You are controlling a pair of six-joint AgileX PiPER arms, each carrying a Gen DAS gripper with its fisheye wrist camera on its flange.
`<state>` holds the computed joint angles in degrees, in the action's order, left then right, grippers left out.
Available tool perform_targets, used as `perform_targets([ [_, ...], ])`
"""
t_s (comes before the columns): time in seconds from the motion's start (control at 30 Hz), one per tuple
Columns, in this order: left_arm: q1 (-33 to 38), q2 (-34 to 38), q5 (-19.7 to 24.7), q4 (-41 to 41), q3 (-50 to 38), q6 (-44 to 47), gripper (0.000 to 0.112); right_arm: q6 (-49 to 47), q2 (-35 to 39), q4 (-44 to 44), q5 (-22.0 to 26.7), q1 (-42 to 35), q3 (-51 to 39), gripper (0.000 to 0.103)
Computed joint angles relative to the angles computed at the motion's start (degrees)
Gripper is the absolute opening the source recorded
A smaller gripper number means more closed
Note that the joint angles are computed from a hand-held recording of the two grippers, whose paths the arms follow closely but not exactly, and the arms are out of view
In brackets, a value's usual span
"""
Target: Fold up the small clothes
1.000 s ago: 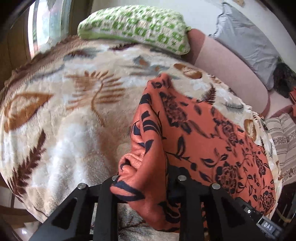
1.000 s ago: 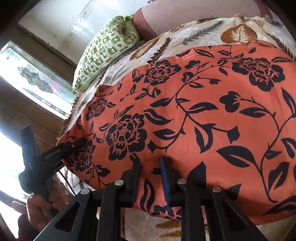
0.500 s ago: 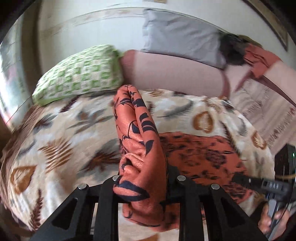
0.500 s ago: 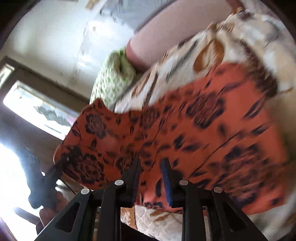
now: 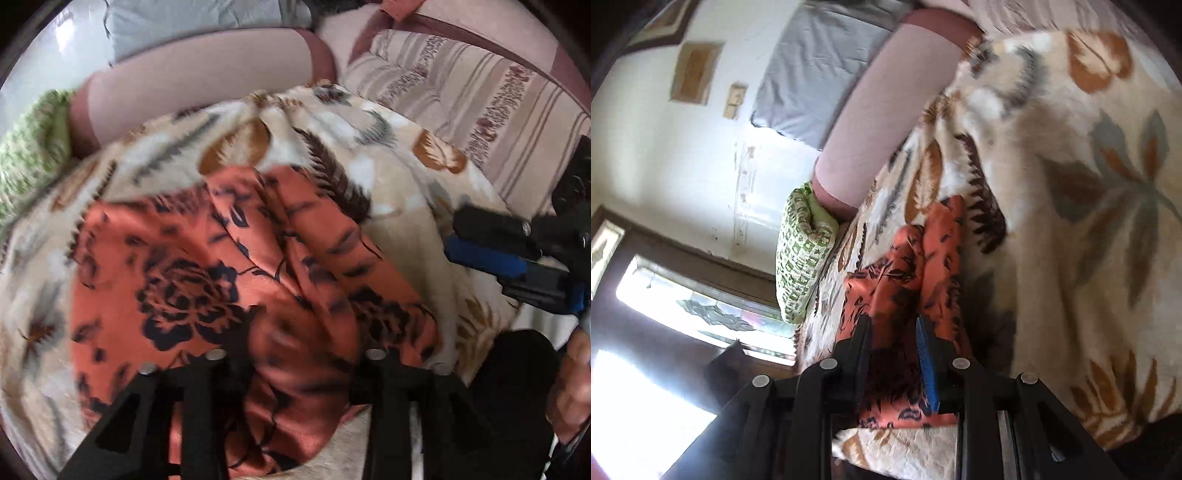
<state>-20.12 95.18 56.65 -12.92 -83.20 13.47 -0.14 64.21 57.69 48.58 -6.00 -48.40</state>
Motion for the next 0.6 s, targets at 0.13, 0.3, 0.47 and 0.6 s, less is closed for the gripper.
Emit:
perform_targets([
  [0.13,5.77,-4.65,4.18,-9.83,0.17,9.69,0.057,0.38,0.29,2.43,-1.79,1.53,-0.06,0.082],
  [0.3,15.68,-12.69,3.62,-12.38,1.93,18.83,0.074,2.02,4.68,2.78,-4.04,8.73,-4.88,0.082],
  [0.47,21.01,-11.51,1.29,-0.39,2.29,12.97,0.074,11.48,12.12,-6.80,-4.94,16.38,-11.23,0.082],
  [0.6,23.90,-8.20,-0.26,2.19,4.61,10.24,0.074,21.09,19.97,-16.77,-4.18,21.59,-17.29,0.082],
])
